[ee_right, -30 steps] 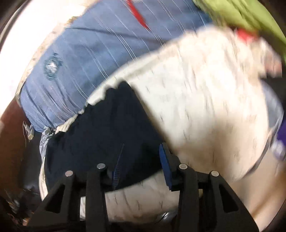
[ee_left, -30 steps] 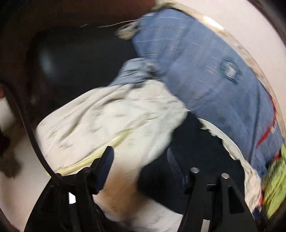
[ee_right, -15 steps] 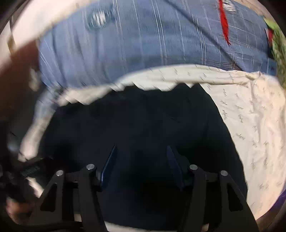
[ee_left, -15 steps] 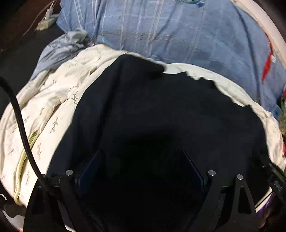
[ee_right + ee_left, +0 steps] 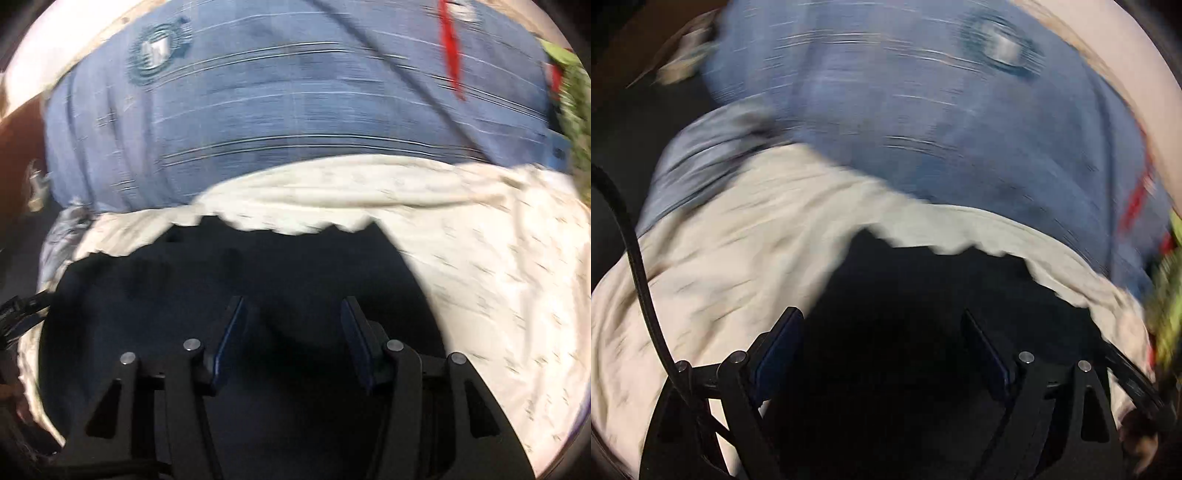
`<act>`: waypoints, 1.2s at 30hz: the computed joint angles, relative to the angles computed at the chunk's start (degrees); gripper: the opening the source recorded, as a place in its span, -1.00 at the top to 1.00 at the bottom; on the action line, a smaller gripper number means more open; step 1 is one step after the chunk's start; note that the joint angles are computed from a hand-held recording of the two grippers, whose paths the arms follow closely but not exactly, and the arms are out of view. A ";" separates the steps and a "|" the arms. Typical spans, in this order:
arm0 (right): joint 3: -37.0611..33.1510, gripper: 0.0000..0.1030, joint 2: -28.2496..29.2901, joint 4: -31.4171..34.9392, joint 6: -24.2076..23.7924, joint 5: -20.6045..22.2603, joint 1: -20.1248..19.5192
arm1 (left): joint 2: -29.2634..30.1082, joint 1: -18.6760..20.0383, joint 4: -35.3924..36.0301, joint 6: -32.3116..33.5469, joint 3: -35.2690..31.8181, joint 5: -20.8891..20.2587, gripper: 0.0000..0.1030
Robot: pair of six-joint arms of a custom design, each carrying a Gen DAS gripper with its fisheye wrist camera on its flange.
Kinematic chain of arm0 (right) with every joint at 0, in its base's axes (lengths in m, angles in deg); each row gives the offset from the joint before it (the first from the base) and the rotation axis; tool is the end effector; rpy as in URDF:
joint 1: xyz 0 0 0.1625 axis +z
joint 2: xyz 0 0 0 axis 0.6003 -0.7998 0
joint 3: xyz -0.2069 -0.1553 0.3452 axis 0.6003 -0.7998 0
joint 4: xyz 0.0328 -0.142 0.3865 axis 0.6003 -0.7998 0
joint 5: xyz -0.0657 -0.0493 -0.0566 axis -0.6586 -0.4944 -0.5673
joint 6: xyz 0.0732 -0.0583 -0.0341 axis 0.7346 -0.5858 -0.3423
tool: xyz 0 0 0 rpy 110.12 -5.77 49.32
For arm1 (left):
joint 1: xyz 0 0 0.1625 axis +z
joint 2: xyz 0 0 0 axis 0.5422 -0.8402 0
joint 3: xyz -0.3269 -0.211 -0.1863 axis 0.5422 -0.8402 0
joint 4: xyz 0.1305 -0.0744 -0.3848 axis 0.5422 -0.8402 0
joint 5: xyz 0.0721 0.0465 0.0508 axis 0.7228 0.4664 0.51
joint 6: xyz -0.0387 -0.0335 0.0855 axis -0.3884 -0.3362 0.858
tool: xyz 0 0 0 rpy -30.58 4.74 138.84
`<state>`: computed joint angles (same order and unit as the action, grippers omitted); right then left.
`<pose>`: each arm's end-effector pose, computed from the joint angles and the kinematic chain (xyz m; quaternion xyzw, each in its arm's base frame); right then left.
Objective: Fold large clothes
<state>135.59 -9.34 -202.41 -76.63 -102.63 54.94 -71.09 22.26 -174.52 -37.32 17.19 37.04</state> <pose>0.0922 -0.6006 0.2759 0.0381 -0.8924 0.2924 0.3416 -0.2318 -0.6799 0.1465 0.0569 0.9248 -0.2908 0.2387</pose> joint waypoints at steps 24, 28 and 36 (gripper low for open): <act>-15.76 -0.07 11.22 6.12 -5.97 -13.40 -3.72 | 9.77 4.73 23.26 -6.77 -17.71 11.26 -0.81; -9.87 -0.07 7.09 -3.23 -7.15 -9.51 -2.02 | 7.12 -0.04 10.35 1.08 -9.39 14.60 -0.73; 1.61 -0.07 -0.87 -1.51 -2.49 -3.24 -0.39 | 4.02 -4.26 6.78 1.23 0.24 10.33 -0.79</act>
<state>137.20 -10.21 -203.93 -79.12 -105.87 54.54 -67.07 18.00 -167.74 -36.10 17.43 47.37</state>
